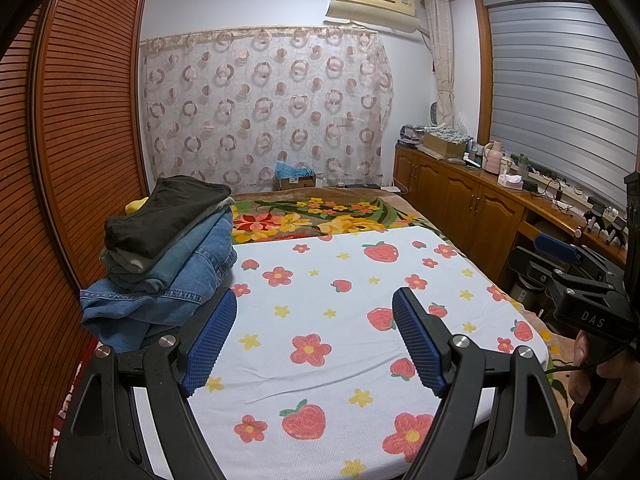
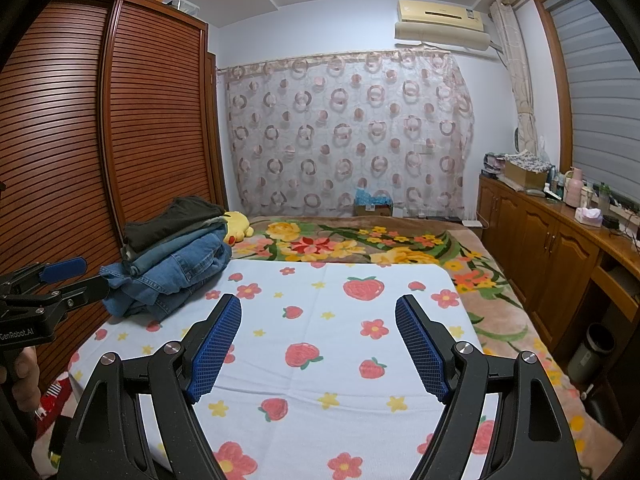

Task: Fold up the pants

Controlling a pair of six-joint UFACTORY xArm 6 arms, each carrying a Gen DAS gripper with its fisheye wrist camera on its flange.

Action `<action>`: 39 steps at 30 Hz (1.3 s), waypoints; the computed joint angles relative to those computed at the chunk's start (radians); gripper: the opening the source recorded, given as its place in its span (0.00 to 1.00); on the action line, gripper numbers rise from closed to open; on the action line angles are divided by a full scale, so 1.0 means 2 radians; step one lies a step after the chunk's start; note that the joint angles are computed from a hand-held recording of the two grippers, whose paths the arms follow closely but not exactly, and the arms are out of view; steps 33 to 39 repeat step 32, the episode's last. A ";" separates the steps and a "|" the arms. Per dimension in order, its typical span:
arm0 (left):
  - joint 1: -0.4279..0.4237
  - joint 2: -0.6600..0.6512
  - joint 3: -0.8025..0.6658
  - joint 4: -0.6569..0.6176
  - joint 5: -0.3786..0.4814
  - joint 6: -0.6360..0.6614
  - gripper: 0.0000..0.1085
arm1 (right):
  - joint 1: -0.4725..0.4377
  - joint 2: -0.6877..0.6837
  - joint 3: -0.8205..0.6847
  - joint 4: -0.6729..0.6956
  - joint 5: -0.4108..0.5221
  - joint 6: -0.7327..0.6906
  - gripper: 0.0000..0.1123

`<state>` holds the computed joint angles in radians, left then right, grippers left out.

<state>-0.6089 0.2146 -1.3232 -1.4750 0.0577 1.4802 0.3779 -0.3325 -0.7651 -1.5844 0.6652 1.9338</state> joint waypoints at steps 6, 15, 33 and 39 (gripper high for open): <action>0.000 0.000 0.000 -0.002 0.000 0.002 0.74 | 0.000 0.000 0.000 0.000 0.000 0.000 0.72; 0.000 0.000 0.000 -0.003 0.000 0.003 0.74 | 0.000 0.000 0.000 0.000 0.000 0.000 0.72; 0.000 0.000 0.000 -0.006 0.001 0.006 0.74 | 0.000 0.000 0.000 0.000 0.000 0.000 0.73; 0.000 0.000 0.000 -0.006 0.001 0.006 0.74 | 0.000 0.000 0.000 0.000 0.000 0.000 0.73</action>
